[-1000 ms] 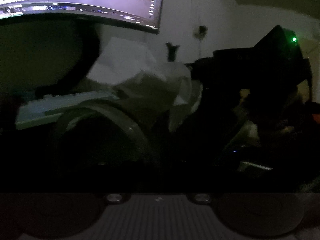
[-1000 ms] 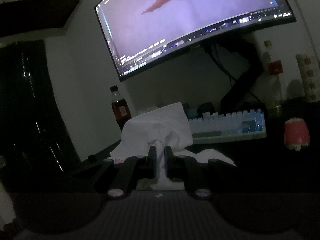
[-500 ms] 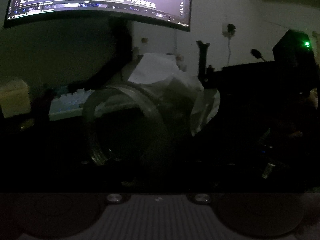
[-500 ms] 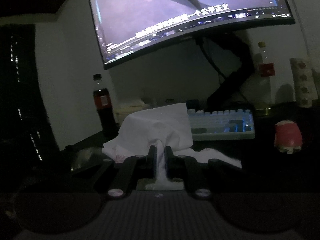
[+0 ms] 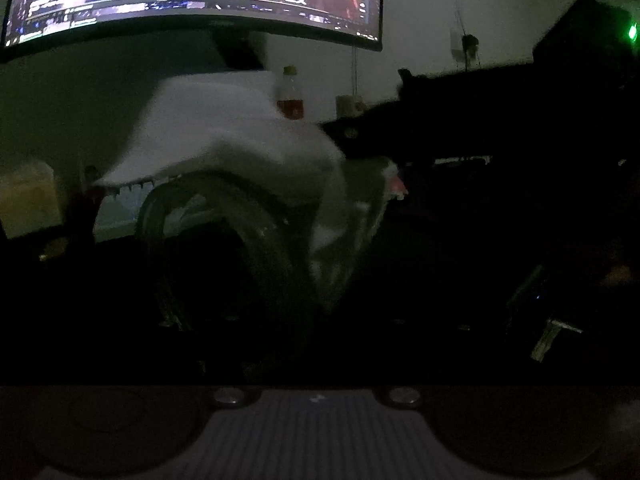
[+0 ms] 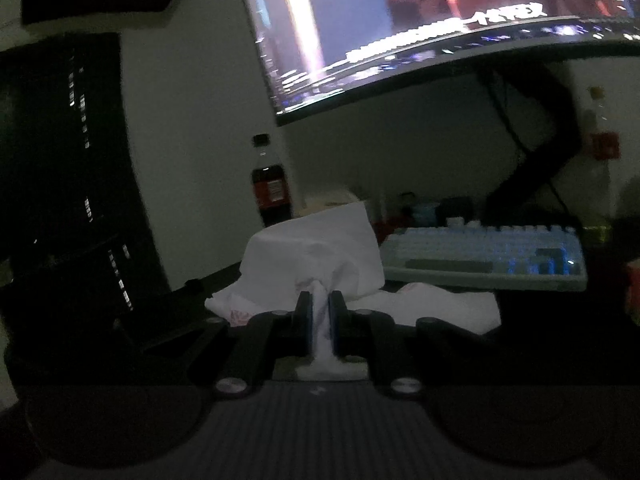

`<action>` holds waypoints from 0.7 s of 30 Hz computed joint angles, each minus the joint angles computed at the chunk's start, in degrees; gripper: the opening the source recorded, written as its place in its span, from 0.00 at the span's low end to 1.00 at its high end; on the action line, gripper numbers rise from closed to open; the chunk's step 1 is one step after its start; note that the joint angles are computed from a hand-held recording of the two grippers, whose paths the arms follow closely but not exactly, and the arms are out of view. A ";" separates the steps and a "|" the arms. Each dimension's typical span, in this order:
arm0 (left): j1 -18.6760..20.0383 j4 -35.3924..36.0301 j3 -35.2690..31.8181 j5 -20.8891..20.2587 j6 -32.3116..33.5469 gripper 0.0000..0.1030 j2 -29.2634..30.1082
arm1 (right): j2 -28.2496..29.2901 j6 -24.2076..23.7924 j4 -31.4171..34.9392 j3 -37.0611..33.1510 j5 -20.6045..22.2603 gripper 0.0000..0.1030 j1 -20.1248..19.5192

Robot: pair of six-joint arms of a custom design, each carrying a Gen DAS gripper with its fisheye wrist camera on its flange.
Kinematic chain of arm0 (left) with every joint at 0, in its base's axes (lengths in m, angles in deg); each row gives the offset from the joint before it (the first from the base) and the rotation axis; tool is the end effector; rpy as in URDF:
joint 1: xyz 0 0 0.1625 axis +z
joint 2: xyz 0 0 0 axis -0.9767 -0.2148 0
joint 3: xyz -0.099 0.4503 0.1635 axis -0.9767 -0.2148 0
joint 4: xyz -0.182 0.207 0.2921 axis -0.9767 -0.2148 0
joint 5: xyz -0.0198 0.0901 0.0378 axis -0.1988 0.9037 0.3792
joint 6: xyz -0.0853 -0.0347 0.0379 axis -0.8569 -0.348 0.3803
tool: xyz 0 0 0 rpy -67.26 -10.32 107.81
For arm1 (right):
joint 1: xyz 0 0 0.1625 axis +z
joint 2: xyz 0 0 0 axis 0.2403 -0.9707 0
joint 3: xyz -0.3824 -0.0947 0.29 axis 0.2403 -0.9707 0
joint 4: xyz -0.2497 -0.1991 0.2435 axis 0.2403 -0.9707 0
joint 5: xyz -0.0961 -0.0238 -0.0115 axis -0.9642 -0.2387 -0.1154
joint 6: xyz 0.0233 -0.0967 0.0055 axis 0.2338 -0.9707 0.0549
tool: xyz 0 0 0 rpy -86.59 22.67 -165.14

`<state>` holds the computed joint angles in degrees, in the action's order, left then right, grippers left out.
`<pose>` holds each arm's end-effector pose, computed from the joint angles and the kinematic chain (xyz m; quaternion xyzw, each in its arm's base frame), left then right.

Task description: Clean container

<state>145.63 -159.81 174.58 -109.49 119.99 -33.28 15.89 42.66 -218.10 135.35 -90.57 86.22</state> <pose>-0.0297 -0.4521 0.1634 0.4908 0.7977 -0.3353 0.1020 0.2160 -0.4255 0.0176 0.3163 -0.8050 0.4967 0.0728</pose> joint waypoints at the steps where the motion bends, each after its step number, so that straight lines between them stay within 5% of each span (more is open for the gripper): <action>1: 0.10 0.26 0.00 -0.23 -0.36 0.38 -0.20 | 0.14 0.55 -1.49 -0.20 -1.86 0.11 -0.08; 6: -0.72 -1.16 0.46 0.86 -1.12 0.40 0.24 | 0.67 0.93 -4.87 -2.08 -9.77 0.11 0.85; 13: 0.25 -0.01 0.19 -0.54 -0.98 0.40 -0.31 | 1.94 -3.41 -0.67 -1.22 -1.39 0.11 2.31; 21: 0.31 -0.73 0.42 -0.74 -0.91 0.40 -0.07 | 0.49 2.72 -4.02 -2.30 -9.11 0.11 0.55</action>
<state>145.94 -160.55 175.00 -110.24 119.07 -33.35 16.38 45.38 -222.12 133.05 -99.68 86.77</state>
